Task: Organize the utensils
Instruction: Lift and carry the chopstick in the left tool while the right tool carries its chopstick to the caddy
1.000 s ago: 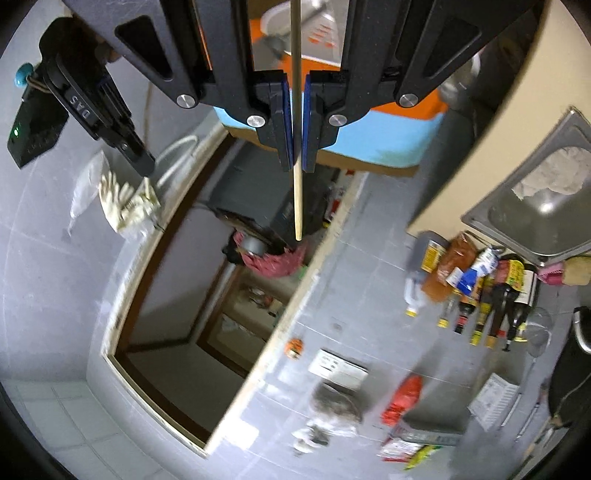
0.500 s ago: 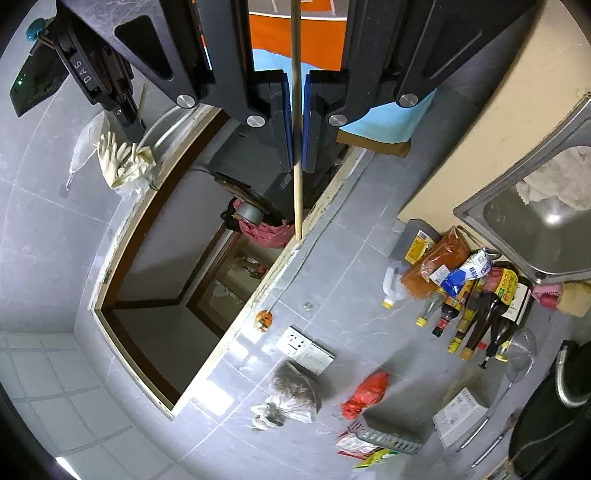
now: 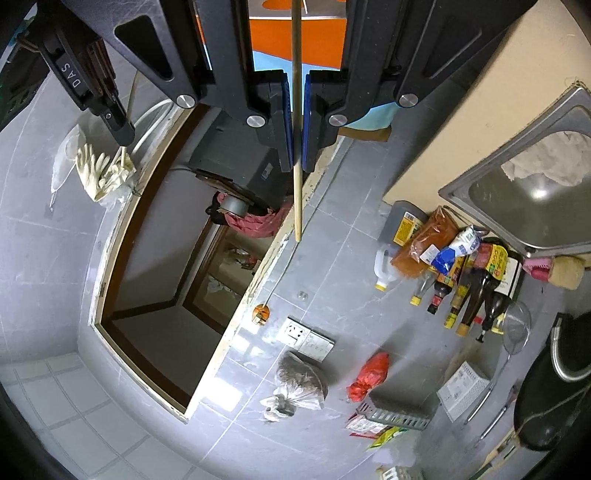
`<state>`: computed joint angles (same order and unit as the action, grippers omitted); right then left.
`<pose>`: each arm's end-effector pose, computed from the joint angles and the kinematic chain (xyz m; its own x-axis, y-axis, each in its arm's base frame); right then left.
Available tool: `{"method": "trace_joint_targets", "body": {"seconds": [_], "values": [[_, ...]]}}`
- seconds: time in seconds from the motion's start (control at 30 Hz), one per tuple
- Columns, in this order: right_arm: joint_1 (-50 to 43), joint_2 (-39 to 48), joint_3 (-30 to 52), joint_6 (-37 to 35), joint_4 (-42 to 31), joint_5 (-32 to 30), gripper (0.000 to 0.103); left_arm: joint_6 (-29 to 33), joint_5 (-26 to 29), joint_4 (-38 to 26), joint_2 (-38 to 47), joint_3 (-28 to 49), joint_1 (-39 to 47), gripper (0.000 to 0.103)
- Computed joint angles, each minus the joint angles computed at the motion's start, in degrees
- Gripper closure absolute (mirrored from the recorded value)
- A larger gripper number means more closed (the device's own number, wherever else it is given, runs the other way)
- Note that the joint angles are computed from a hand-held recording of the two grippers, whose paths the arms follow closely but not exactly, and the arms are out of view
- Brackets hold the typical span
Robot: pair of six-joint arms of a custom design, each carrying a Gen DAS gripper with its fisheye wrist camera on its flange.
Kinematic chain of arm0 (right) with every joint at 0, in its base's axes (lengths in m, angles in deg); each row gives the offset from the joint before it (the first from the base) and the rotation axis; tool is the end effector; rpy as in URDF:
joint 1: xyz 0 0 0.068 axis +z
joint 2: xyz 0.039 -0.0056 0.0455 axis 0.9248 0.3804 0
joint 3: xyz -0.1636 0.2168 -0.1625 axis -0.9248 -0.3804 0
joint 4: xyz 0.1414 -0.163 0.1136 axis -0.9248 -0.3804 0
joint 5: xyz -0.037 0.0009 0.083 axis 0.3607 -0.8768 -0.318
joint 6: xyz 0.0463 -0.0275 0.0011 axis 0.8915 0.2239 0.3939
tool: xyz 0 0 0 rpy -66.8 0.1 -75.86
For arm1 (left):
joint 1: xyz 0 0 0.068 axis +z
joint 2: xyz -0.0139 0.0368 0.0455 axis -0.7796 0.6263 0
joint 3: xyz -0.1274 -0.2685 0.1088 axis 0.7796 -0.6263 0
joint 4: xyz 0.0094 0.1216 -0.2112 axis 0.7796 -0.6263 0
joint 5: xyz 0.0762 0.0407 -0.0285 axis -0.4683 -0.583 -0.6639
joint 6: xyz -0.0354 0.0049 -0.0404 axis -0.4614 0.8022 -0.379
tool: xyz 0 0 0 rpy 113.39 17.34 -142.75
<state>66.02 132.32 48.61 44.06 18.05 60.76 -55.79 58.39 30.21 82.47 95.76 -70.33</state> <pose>0.3208 -0.0061 0.2374 0.0707 0.4024 -0.9127 -0.0895 0.9139 0.3960 0.3269 -0.1125 0.2226 -0.2189 -0.4329 -0.8745 0.2314 0.8476 -0.4775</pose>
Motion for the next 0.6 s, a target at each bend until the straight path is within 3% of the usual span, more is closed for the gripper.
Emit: {"method": "trace_joint_targets", "body": {"seconds": [0.4,0.6], "values": [[1.4,3.1,-3.1,-2.9,8.4,4.3,0.098,4.3,-3.2,2.8,0.3,-2.1,-1.7,0.098],[1.6,3.6,-3.7,-4.5,8.5,3.8,0.098,5.5,-2.8,1.6,-0.8,-3.1,-1.9,0.098]]}}
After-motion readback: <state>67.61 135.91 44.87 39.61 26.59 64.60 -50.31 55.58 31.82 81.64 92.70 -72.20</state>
